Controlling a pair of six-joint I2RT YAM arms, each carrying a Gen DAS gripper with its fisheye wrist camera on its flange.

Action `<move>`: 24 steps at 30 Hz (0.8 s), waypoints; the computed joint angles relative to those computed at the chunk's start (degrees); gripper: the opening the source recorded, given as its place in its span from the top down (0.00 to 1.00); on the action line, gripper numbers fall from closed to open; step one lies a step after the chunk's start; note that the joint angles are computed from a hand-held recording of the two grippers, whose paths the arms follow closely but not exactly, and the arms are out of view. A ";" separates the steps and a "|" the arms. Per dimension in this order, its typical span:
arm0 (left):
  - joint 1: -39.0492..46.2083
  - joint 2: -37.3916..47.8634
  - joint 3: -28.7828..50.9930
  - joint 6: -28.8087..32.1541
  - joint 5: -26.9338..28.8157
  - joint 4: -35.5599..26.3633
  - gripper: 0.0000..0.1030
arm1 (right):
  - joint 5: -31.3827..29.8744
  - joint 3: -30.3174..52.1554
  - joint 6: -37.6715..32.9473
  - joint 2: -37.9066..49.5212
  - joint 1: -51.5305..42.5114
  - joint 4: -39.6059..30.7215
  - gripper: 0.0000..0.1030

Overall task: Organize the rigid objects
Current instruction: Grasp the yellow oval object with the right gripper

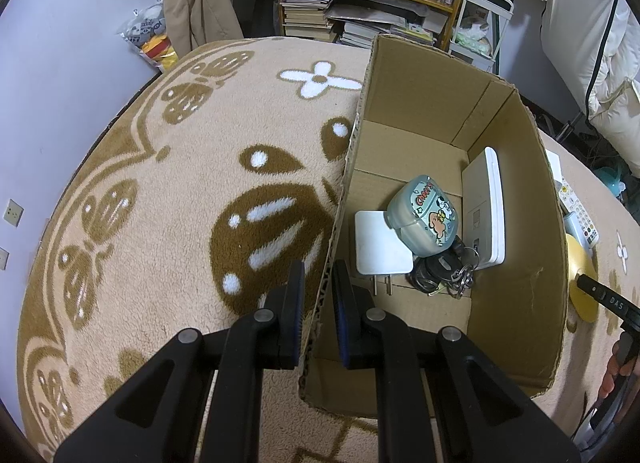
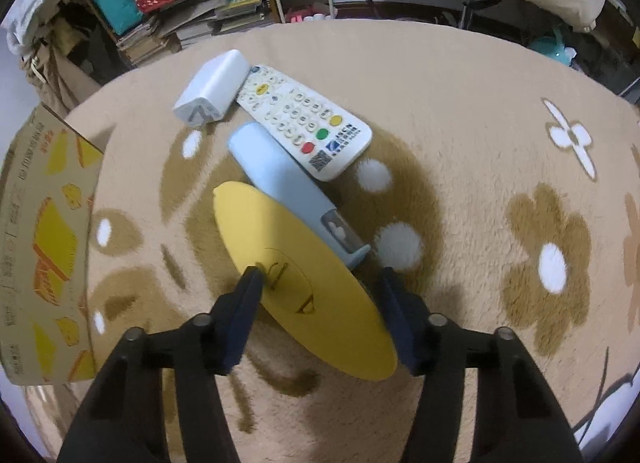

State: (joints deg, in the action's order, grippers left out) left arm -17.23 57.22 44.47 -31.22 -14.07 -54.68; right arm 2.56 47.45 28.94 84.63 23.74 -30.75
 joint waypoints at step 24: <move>0.04 0.08 0.03 0.06 -0.01 0.07 0.87 | -2.64 -1.51 3.35 -2.32 3.51 2.73 0.65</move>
State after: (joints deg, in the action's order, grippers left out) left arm -17.19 57.30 44.50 -31.17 -14.08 -54.61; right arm -0.08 45.94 32.29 82.32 27.25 -28.02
